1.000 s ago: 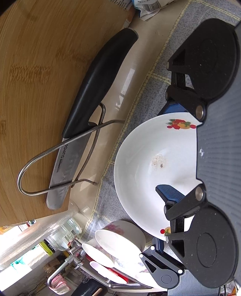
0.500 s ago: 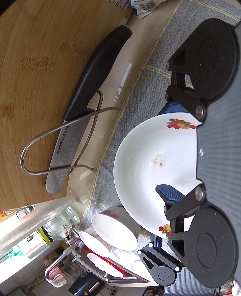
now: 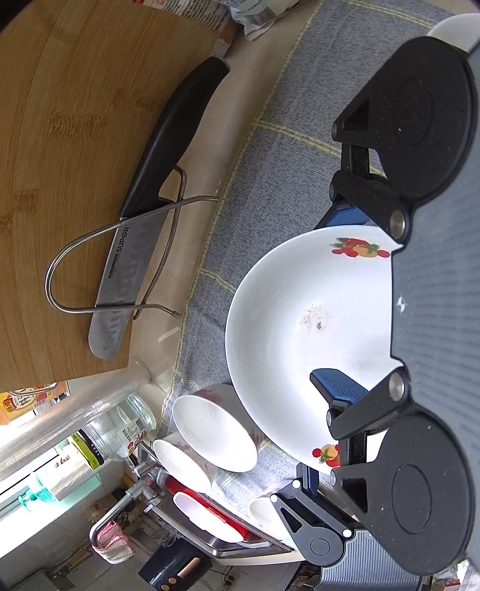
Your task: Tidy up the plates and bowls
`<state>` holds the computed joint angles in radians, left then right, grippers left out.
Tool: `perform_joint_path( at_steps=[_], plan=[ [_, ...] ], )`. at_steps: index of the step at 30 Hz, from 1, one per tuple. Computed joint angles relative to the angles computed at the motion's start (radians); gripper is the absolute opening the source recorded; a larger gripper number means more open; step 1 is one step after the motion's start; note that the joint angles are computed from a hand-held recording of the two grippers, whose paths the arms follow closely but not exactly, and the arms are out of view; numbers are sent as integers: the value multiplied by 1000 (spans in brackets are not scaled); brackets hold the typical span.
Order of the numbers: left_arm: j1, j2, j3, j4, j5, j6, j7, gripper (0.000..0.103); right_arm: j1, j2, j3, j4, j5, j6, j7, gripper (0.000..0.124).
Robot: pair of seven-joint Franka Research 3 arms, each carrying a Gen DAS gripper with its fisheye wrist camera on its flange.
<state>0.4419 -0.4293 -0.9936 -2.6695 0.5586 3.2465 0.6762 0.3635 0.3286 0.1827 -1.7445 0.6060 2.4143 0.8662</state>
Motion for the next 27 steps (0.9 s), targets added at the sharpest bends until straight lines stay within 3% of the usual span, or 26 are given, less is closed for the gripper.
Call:
perform_joint_path(
  at_steps=[16,27],
  plan=[
    [-329,-7,285,-61,28,-29,62,102,23,-184,-10,-235,69,104,20,81],
    [-536,12,474,-81,17,-20,185,102,53,-323,-26,-411,130,215,66,81]
  ],
)
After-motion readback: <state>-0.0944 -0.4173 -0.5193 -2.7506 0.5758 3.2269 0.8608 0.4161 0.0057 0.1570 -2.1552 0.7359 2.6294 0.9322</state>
